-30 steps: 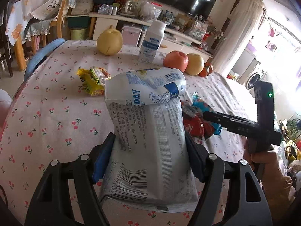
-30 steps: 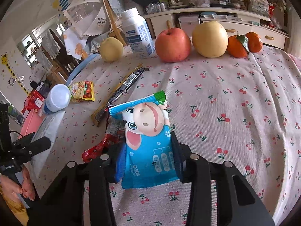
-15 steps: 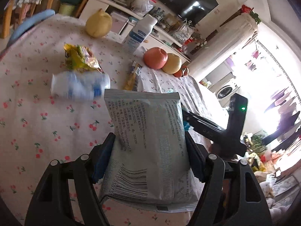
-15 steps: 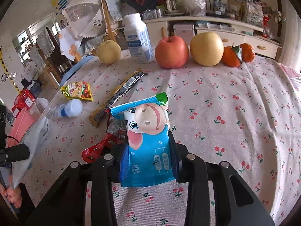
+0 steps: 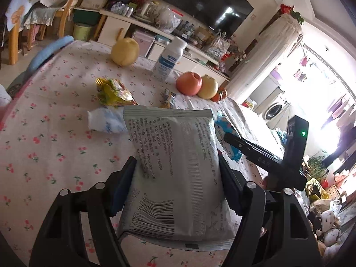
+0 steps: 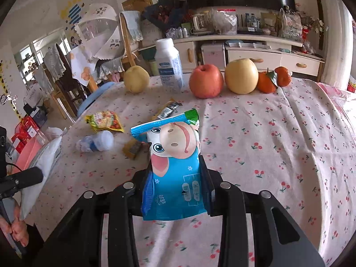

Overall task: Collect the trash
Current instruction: 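Lift and carry the wipes pack and blue packet over the pink basin with both grippers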

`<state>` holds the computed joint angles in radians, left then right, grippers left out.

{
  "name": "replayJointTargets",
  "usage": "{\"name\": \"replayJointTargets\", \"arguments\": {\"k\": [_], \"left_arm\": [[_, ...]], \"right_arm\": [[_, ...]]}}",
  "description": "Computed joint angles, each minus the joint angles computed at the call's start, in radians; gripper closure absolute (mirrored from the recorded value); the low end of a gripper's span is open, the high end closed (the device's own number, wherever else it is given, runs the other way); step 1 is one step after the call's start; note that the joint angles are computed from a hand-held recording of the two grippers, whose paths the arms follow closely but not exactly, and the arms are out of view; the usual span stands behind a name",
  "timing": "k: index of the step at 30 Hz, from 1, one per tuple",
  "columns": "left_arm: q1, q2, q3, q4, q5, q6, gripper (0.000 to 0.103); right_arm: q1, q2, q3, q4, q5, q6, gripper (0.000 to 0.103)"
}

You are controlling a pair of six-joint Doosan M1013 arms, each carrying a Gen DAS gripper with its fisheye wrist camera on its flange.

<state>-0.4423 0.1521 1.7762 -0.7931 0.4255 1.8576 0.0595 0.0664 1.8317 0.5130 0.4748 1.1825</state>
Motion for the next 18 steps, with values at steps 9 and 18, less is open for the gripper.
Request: {"name": "replayJointTargets", "arguments": {"k": [9, 18], "left_arm": [[0.023, -0.050, 0.038, 0.185, -0.087, -0.181, 0.031], [0.070, -0.099, 0.083, 0.374, -0.157, -0.405, 0.031]], "right_arm": [[0.035, -0.014, 0.000, 0.081, 0.035, -0.017, 0.066], [0.102, -0.006, -0.011, 0.119, 0.071, -0.025, 0.066]]}}
